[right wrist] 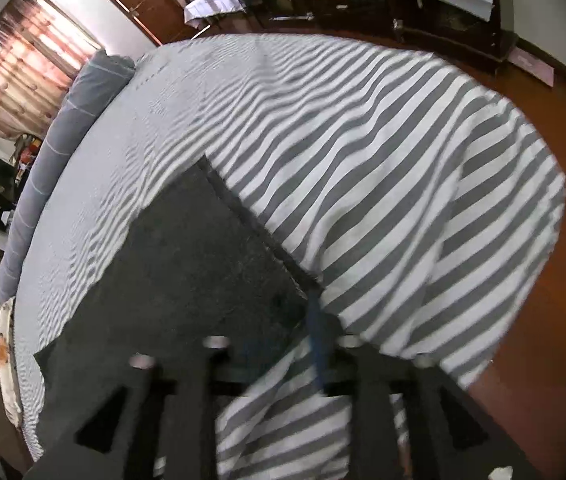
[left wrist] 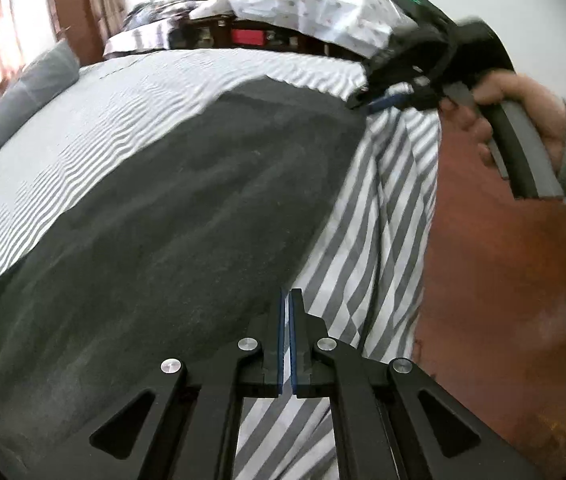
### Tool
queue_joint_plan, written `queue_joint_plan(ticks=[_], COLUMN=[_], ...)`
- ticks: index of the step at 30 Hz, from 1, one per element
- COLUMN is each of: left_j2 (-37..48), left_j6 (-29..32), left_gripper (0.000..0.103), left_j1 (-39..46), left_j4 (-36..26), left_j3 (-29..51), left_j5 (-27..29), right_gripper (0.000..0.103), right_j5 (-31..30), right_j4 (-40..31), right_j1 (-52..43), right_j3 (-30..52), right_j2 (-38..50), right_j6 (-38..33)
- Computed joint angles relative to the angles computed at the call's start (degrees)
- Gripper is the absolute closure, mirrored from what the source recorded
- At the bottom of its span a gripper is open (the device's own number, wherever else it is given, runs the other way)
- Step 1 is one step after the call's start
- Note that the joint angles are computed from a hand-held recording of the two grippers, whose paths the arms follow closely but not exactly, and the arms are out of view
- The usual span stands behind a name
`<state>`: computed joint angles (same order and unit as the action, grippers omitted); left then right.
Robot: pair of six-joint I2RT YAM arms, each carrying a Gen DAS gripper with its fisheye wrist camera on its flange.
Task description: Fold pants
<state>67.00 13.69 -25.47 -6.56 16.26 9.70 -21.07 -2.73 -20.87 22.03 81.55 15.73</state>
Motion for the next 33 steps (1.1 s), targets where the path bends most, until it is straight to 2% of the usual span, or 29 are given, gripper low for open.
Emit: queue_joint_plan(ticks=[3,7,10,13,15,18,20,23,27,30,33], left_j2=[-7.1,-10.1,-7.6,-0.1,4.7,12.8,18.2,25.9,32.2,35.3,37.8], left_j6=[2.4,10.3,17.7,22.5,24.5,25.1,25.9,27.1,28.8,30.9,33.1], left_gripper=[0.099,0.096,0.09,0.084,0.08,0.075,0.075,0.075,0.075,0.075,0.075], left_j1=[9.7,29.6,46.9,62.9,70.2,77.9,81.6,85.6,88.7,90.8,93.4], left_j4=[-10.2,-21.3,-25.6,-27.0,-27.1,-22.2,-19.1,-15.9,-12.3,-10.9,-11.8], left_j3=[2.6,7.1,11.1,17.0,20.3,23.9,26.1,29.2,31.2,32.1,33.8], left_j5=[6.9,16.3,20.3,22.4,23.1,20.8,19.5,17.3,15.1,14.6,16.5], right_gripper=[0.068,0.068,0.068,0.068,0.068,0.068,0.068,0.068,0.068,0.068,0.068], right_j5=[-0.3,-2.7,-1.1,2.3,3.4,4.2,3.7,3.2,3.4,2.8,1.4], right_j4=[-7.0,-16.2,-19.0,-16.7,-14.2,-12.4,-13.7,-20.0,-28.7,-35.4,-41.0], right_j1=[-2.6,0.3,11.6,27.2,36.7,47.6,52.7,58.7,62.8,64.4,65.3], right_j3=[0.3,3.9,8.0,13.5,19.6,30.3,39.2,57.0,76.5,87.6,97.3], right_j2=[-8.2,-16.2,-17.8,-13.1,-5.6,6.9,15.7,30.9,45.8,53.7,60.6], right_j6=[-2.9,-4.5,-1.9,3.6,6.6,8.4,8.6,7.1,5.3,4.1,3.2])
